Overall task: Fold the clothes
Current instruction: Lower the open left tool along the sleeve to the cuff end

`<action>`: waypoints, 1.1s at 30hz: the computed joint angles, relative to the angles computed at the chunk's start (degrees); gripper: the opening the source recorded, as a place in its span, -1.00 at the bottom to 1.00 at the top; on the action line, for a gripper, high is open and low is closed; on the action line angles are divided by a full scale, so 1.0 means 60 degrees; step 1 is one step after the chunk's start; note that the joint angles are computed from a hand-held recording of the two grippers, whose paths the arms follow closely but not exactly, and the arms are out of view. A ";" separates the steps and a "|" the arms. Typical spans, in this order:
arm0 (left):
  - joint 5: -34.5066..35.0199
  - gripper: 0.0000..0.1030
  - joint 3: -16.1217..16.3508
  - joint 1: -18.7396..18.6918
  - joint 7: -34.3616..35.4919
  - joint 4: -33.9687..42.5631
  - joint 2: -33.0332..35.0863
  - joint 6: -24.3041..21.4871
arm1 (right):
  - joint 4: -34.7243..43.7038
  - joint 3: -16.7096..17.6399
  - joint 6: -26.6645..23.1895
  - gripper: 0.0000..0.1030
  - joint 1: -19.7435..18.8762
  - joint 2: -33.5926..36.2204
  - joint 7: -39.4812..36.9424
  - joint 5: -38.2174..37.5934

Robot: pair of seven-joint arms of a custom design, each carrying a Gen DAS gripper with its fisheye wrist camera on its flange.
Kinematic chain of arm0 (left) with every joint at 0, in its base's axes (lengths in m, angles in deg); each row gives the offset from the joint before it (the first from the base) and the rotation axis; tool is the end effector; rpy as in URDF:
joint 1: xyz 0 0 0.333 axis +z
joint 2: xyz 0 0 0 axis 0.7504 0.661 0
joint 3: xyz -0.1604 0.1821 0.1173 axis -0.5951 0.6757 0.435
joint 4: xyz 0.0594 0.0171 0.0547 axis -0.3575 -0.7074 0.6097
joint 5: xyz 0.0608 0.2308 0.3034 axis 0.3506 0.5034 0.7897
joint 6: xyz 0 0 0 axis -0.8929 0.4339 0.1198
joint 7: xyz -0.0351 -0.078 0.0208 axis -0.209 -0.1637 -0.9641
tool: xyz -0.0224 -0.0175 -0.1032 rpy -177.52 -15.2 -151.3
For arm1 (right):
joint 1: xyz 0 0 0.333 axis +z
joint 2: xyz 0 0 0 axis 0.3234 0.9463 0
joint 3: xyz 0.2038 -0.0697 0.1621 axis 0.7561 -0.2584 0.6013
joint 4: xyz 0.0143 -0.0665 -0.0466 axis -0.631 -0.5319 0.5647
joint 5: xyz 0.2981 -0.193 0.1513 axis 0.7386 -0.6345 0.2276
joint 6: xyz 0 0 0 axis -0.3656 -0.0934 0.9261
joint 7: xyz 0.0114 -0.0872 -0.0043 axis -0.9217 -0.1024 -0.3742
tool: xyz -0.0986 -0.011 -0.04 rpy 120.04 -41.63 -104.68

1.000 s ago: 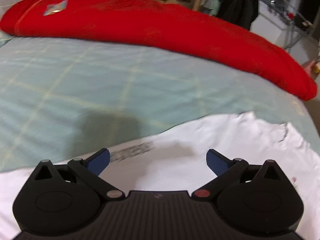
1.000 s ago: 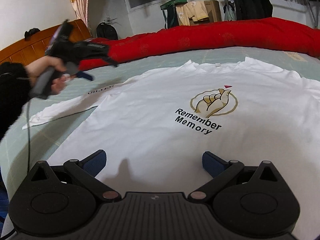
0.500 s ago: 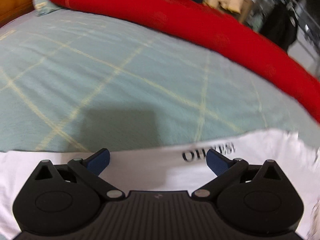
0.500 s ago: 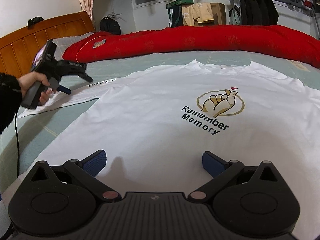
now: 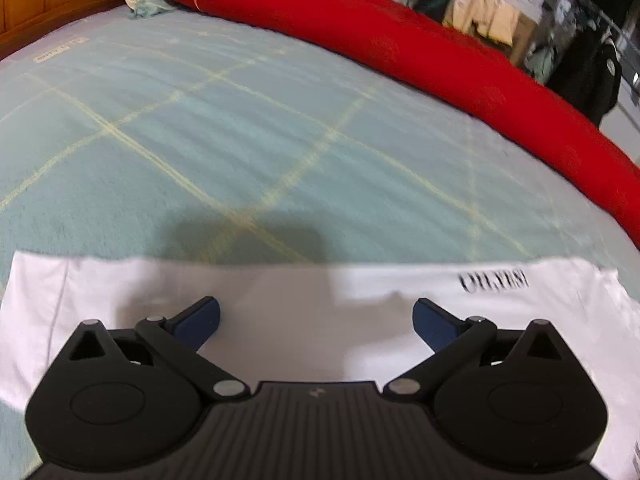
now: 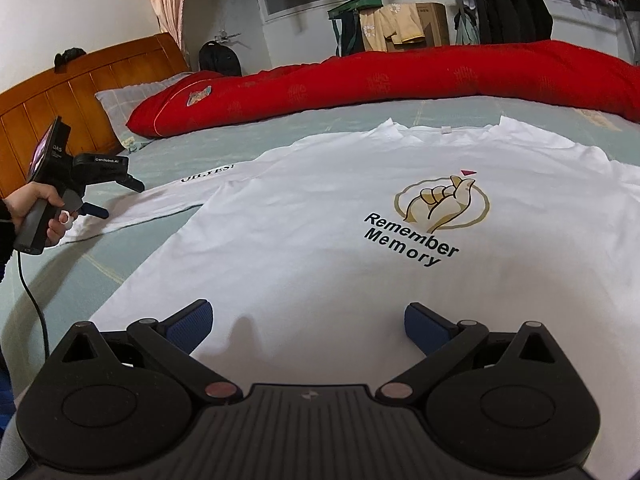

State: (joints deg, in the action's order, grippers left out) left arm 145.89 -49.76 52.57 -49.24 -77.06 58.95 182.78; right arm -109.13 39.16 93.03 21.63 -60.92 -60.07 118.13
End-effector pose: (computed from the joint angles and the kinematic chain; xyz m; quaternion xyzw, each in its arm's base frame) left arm 0.4955 -0.0663 0.3343 -0.8734 0.3462 -0.2292 0.2546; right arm 0.4822 -0.0204 0.3268 -0.7843 0.4088 -0.0971 0.4564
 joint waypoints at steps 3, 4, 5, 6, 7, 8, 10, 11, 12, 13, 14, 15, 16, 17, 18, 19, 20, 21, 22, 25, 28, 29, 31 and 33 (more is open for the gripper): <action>-0.0794 0.98 0.0071 -0.0054 0.0979 0.0293 0.0092 -0.0677 | -0.0075 0.0107 0.0364 1.00 0.0103 -0.0029 -0.0396 0.0224; -0.1087 0.98 0.0082 -0.0078 0.1238 0.0339 0.0039 -0.0864 | -0.0104 0.0130 0.0470 1.00 0.0135 -0.0058 -0.0491 0.0265; -0.1126 0.98 0.0077 -0.0078 0.1281 0.0293 -0.0106 -0.0911 | -0.0140 0.0141 0.0540 1.00 0.0157 -0.0101 -0.0534 0.0257; -0.1140 0.98 0.0065 -0.0077 0.1399 0.0182 -0.0268 -0.0879 | -0.0186 0.0142 0.0545 1.00 0.0161 -0.0183 -0.0413 0.0078; -0.1159 0.98 0.0044 -0.0068 0.1522 0.0071 -0.0430 -0.0847 | -0.0232 0.0108 0.0395 1.00 0.0140 -0.0305 -0.0139 -0.0248; -0.1270 0.98 0.0027 -0.0068 0.1733 -0.0033 -0.0570 -0.0831 | -0.0253 0.0013 0.0028 1.00 0.0099 -0.0410 0.0116 -0.0554; -0.1782 0.98 -0.0022 -0.0116 0.2342 -0.0222 -0.0710 -0.1075 | -0.0183 -0.0243 -0.1176 1.00 -0.0048 -0.0532 0.0707 -0.1356; -0.1968 0.98 -0.0063 -0.0134 0.2550 -0.0316 -0.0773 -0.1249 | -0.0107 -0.0326 -0.1723 1.00 -0.0115 -0.0530 0.0957 -0.1754; -0.2118 0.98 -0.0094 -0.0139 0.2674 -0.0430 -0.0841 -0.1368 | -0.0007 -0.0391 -0.2261 1.00 -0.0178 -0.0495 0.1168 -0.2111; -0.2194 0.98 -0.0102 -0.0100 0.2586 -0.0614 -0.0929 -0.1317 | 0.0081 -0.0421 -0.2696 1.00 -0.0223 -0.0442 0.1294 -0.2370; -0.2248 0.98 -0.0112 -0.0056 0.2483 -0.0803 -0.1018 -0.1241 | 0.0125 -0.0428 -0.3000 1.00 -0.0258 -0.0412 0.1337 -0.2518; -0.2205 0.98 -0.0139 0.0006 0.2316 -0.1012 -0.1132 -0.1117 | 0.0151 -0.0418 -0.3234 1.00 -0.0288 -0.0400 0.1364 -0.2656; -0.2070 0.98 -0.0200 0.0079 0.2111 -0.1226 -0.1304 -0.1051 | 0.0141 -0.0390 -0.3336 1.00 -0.0305 -0.0424 0.1352 -0.2736; -0.1998 0.98 -0.0248 0.0138 0.1964 -0.1433 -0.1494 -0.1012 | 0.0124 -0.0375 -0.3402 1.00 -0.0318 -0.0451 0.1314 -0.2748; -0.2101 0.98 -0.0256 0.0154 0.1981 -0.1621 -0.1731 -0.1052 | 0.0132 -0.0372 -0.3498 1.00 -0.0332 -0.0459 0.1316 -0.2769; -0.2213 0.98 -0.0270 0.0175 0.2008 -0.1808 -0.1973 -0.1094 | 0.0186 -0.0384 -0.3646 1.00 -0.0353 -0.0436 0.1383 -0.2804; -0.2319 0.98 -0.0295 0.0209 0.1997 -0.1974 -0.2202 -0.1120 | 0.0263 -0.0395 -0.3820 1.00 -0.0381 -0.0391 0.1512 -0.2865; -0.2391 0.98 -0.0344 0.0275 0.1862 -0.2079 -0.2386 -0.1090 | 0.0379 -0.0406 -0.4039 1.00 -0.0417 -0.0315 0.1737 -0.2967; -0.2465 0.98 -0.0392 0.0339 0.1730 -0.2183 -0.2570 -0.1062 | 0.0520 -0.0407 -0.4272 1.00 -0.0456 -0.0220 0.2017 -0.3103; -0.2302 0.98 -0.0539 0.0599 0.1617 -0.2233 -0.2656 -0.0678 | 0.0966 -0.0356 -0.4971 1.00 -0.0570 0.0027 0.2895 -0.3639; -0.1995 0.98 -0.0628 0.0841 0.1557 -0.2180 -0.2540 -0.0186 | 0.1039 -0.0346 -0.5476 1.00 -0.0677 -0.0138 0.3104 -0.4019; -0.2119 0.98 -0.0555 0.0848 0.1606 -0.2171 -0.2407 -0.0004 | 0.1027 -0.0341 -0.5584 1.00 -0.0689 -0.0254 0.3128 -0.4083; -0.2661 0.98 -0.0373 0.0747 0.1878 -0.2234 -0.2256 0.0152 | 0.0950 -0.0318 -0.5624 1.00 -0.0683 -0.0567 0.3289 -0.4174; -0.2518 0.98 -0.0491 0.0914 0.1787 -0.2390 -0.2408 0.0370 | 0.0894 -0.0293 -0.5608 1.00 -0.0637 -0.0934 0.3521 -0.4299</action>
